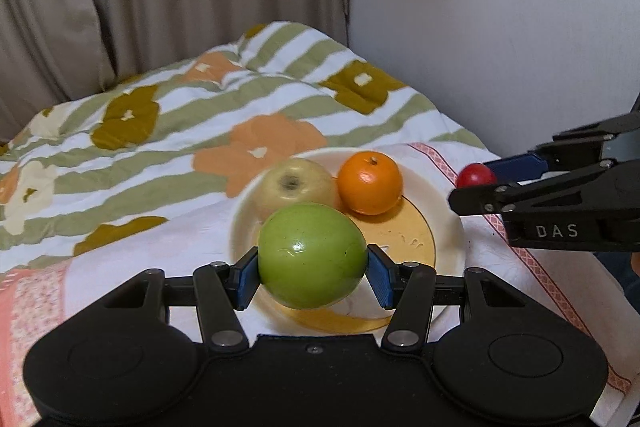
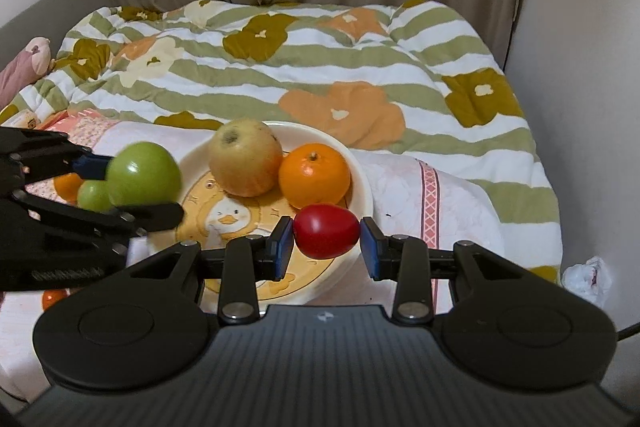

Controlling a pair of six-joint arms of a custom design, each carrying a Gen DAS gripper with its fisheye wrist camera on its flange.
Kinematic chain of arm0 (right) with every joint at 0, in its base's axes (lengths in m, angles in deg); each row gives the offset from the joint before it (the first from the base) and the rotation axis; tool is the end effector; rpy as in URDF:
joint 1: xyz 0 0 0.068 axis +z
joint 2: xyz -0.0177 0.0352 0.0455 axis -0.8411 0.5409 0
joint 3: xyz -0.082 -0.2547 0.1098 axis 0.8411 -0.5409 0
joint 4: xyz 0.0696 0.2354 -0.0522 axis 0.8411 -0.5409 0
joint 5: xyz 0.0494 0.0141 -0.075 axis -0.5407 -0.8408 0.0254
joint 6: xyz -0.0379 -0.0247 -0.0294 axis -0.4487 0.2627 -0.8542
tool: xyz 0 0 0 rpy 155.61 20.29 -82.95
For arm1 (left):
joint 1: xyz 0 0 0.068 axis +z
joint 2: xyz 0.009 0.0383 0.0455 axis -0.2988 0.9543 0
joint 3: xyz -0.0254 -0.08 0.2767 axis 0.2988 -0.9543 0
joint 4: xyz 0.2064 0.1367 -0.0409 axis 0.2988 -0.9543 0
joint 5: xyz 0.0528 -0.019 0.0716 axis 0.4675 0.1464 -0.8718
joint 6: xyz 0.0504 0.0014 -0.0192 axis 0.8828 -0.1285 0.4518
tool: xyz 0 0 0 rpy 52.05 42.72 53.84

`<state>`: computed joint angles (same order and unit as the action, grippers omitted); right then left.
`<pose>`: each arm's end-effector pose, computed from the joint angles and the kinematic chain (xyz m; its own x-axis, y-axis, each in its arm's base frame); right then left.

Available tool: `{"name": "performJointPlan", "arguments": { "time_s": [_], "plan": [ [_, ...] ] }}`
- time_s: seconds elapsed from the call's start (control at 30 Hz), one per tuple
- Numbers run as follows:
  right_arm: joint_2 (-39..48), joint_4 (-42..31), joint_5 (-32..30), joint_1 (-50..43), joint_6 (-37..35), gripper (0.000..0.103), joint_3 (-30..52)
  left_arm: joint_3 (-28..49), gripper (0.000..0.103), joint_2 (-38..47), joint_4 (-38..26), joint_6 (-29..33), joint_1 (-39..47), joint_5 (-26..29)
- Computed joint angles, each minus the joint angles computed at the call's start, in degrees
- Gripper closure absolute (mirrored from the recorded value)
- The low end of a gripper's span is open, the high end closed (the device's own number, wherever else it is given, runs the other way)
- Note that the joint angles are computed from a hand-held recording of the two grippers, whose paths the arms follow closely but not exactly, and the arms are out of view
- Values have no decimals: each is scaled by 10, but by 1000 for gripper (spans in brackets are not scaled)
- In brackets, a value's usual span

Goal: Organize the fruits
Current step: 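Carry the green apple and red tomato into the white bowl and release both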

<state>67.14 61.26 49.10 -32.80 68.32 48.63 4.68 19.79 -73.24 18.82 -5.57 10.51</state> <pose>0.2765 0.1138 0.1890 -0.7109 0.0969 -0.6966 0.0821 0.9951 0.0547 0.3376 0.0507 0.1996 -0.4948 0.5221 -0.6947 0.6859 0.7255 0.0568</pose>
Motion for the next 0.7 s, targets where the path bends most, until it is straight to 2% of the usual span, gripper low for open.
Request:
{"name": "performJointPlan", "arguments": {
  "time_s": [0.33, 0.57, 0.63, 0.7],
  "plan": [
    [47, 59, -61, -53, -41, 52, -11, -16, 44, 56, 66, -33, -91, -64],
    [51, 58, -76, -68, -64, 52, -8, -10, 42, 62, 67, -36, -115, -86],
    [49, 53, -81, -71, -74, 52, -5, -8, 21, 59, 61, -29, -117, -86],
    [43, 46, -86, -76, -83, 52, -3, -16, 12, 48, 70, -31, -115, -87]
  ]
}}
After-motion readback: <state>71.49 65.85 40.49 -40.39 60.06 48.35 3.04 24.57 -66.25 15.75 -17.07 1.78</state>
